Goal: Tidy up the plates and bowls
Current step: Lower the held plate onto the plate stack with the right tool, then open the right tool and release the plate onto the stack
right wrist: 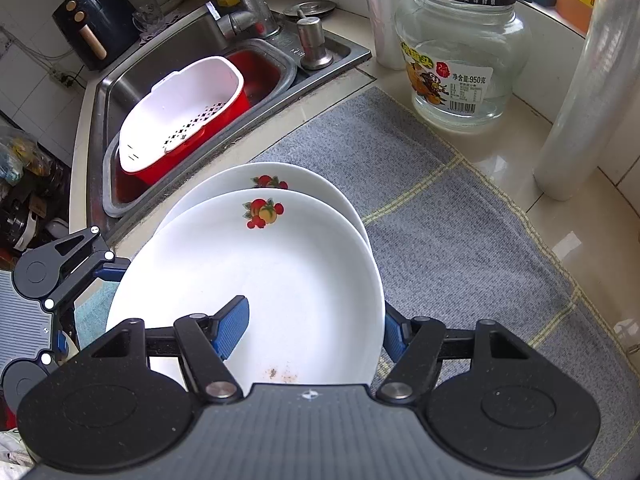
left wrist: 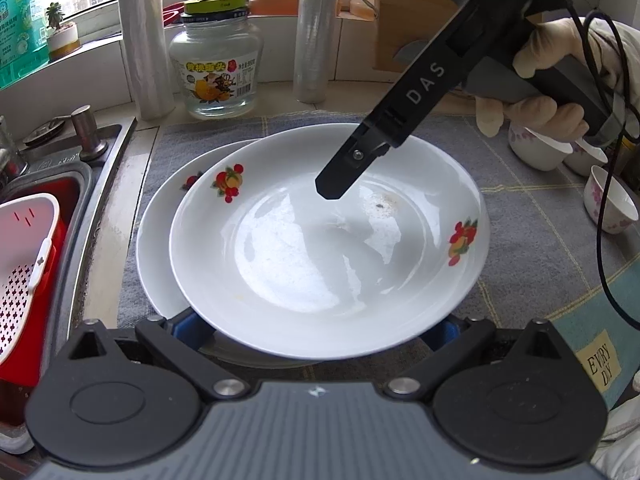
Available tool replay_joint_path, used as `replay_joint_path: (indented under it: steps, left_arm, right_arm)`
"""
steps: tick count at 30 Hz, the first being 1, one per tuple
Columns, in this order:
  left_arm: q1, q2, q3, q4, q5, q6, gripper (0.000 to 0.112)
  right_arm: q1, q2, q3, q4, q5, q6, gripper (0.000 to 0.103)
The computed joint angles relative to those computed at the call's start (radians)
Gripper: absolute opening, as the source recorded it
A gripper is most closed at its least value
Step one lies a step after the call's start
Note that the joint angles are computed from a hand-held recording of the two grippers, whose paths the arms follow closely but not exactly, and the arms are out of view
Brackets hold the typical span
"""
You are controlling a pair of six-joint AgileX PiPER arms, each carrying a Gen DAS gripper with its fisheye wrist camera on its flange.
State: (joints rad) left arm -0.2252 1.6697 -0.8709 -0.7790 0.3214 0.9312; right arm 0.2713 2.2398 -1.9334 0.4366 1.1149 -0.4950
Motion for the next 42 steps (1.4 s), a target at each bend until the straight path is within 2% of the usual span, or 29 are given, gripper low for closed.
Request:
replay_joint_path:
  steps: [3,6,11,21,24,29,33,36,38,39,42]
  left_arm:
    - [0.007,0.002,-0.026,0.074,0.034,-0.088,0.101]
    - [0.031,0.006,-0.046,0.069,0.074,-0.091,0.101]
    - [0.017,0.005,-0.052,0.147,0.068,-0.163,0.100]
    - [0.020,-0.018,-0.047,0.205,0.073,-0.214,0.101]
    - [0.007,-0.021,-0.046,0.307,0.056,-0.304,0.101]
    - [-0.002,-0.031,-0.029,0.369,0.042,-0.349,0.102]
    - [0.017,-0.031,-0.028,0.304,0.047,-0.302,0.102]
    - [0.008,-0.032,-0.024,0.333,0.034,-0.324,0.102]
    - [0.004,-0.055,0.015,0.270,-0.017,-0.255,0.102]
    - [-0.003,-0.077,0.051,0.220,-0.070,-0.195,0.102]
    - [-0.048,-0.127,0.148,0.208,-0.259,-0.174,0.102]
  right_arm:
    - [0.002,0.006,-0.009,-0.011,0.009,0.012,0.073]
    - [-0.002,0.006,-0.005,-0.007,0.010,0.016,0.073]
    - [-0.008,0.001,0.005,0.006,0.011,0.011,0.073]
    - [-0.016,-0.010,0.024,0.022,0.015,0.008,0.073]
    - [-0.020,-0.011,0.031,0.034,0.017,0.004,0.073]
    - [-0.016,-0.023,0.051,0.032,0.003,-0.002,0.073]
    - [-0.018,-0.026,0.053,0.037,0.003,-0.001,0.073]
    - [-0.014,-0.033,0.063,0.032,-0.003,0.002,0.075]
    - [-0.010,-0.046,0.080,0.028,-0.018,0.002,0.076]
    - [-0.006,-0.063,0.106,0.025,-0.040,-0.004,0.078]
    - [0.005,-0.144,0.226,0.028,-0.150,-0.031,0.103]
